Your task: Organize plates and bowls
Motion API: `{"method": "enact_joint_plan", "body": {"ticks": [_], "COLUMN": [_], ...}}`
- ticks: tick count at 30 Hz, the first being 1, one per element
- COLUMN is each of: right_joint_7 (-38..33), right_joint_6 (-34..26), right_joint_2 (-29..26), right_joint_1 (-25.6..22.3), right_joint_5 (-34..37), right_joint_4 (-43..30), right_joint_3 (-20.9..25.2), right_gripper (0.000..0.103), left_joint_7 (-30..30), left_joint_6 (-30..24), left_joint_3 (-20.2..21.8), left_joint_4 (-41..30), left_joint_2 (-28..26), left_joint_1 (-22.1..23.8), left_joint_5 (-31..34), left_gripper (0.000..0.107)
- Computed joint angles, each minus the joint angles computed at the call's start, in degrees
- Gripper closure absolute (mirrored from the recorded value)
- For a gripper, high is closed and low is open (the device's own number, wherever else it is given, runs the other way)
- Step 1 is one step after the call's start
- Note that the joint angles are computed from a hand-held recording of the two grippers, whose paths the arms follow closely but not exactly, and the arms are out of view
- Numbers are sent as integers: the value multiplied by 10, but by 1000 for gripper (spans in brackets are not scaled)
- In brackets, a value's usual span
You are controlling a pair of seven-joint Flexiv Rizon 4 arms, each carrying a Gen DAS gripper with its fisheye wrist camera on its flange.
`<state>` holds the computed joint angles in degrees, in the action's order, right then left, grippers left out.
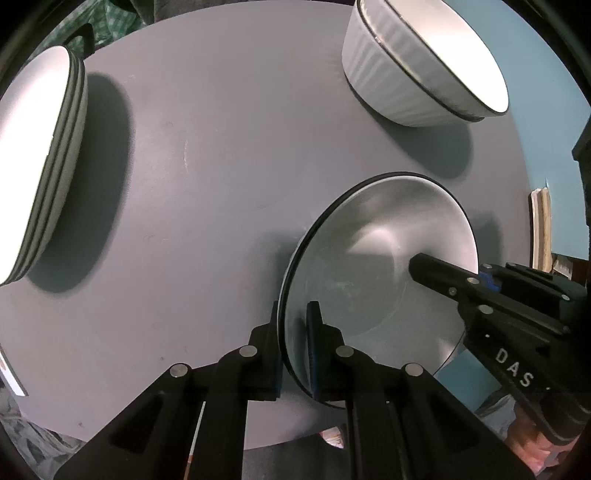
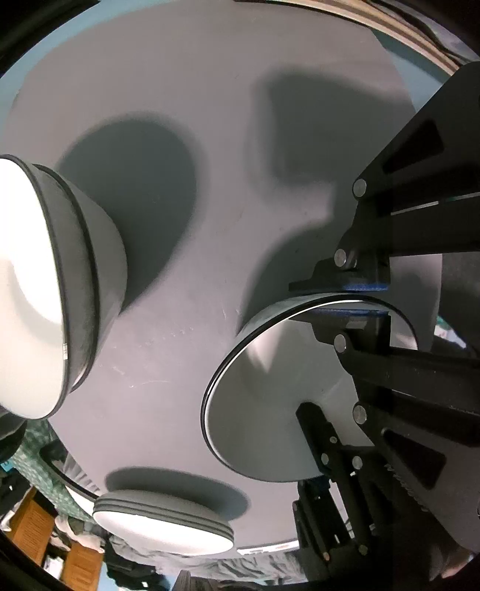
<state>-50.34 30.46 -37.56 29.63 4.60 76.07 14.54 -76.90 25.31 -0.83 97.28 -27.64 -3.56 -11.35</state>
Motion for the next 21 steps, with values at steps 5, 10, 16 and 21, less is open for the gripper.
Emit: {"method": "enact_joint_plan", "body": {"ticks": [5, 10, 16, 21], "right_joint_7": [2, 2, -2, -1], "right_joint_6": [-3, -6, -14, -14], "right_joint_2": [17, 35, 58, 68], "right_joint_1": [-3, -6, -15, -20], "right_joint_5": [0, -3, -8, -16], "right_joint_4": [2, 2, 2, -2], "right_joint_3": [0, -3, -8, -15], "right_gripper": [96, 96, 96, 96], "left_joint_7": [5, 11, 17, 24], "left_joint_6": [-7, -17, 7, 14], "left_joint_3": [0, -3, -6, -9], "left_joint_4": [-12, -34, -31, -55], "left_joint_2": [10, 16, 33, 26], "left_joint_1": [-2, -1, -9, -11], "left_joint_5": [8, 3, 2, 2], "left_gripper": [97, 97, 97, 97]}}
